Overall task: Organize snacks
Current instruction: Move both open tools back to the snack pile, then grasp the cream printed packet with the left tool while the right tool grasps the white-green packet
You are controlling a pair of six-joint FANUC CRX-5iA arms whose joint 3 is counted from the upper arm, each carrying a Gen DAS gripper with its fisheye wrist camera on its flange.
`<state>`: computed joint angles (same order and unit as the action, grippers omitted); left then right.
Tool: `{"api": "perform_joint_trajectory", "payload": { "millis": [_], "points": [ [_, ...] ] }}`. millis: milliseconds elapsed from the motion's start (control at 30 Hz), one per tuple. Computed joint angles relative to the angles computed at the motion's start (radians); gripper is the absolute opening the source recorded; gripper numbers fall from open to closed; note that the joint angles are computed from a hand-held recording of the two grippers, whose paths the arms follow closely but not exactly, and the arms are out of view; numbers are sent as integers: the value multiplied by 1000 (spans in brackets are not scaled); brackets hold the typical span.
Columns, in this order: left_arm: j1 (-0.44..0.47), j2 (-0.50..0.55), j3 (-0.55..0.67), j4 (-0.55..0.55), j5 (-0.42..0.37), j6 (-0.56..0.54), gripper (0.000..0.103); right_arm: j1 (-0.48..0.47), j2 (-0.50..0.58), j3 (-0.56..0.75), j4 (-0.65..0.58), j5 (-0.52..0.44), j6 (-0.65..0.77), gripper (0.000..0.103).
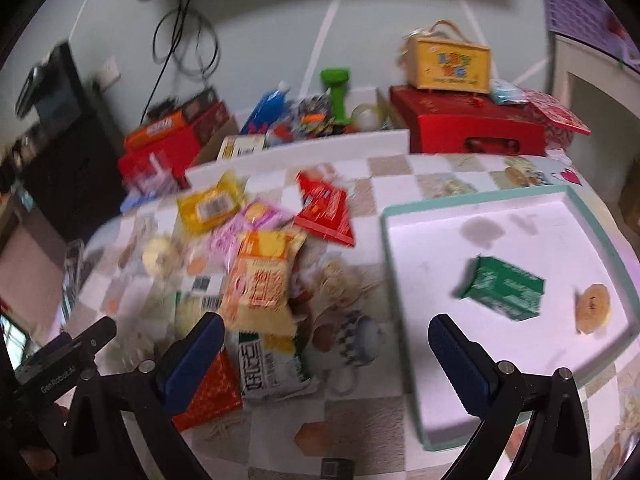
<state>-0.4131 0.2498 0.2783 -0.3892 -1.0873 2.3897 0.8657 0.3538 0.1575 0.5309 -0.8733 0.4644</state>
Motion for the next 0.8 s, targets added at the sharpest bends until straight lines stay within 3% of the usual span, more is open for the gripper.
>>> {"api": "perform_joint_trajectory", "payload": {
  "millis": [300, 500, 667, 800],
  "points": [
    [39, 51, -30, 98, -1, -75, 103, 12, 105, 118, -122, -119, 156, 101],
    [33, 90, -2, 87, -51, -85, 103, 15, 130, 133, -126, -153, 177, 97],
    [33, 88, -8, 87, -41, -83, 102, 29, 141, 137, -97, -156, 184, 90],
    [32, 83, -10, 84, -37, -87, 92, 28, 145, 140, -110, -138, 189, 82]
  ]
}}
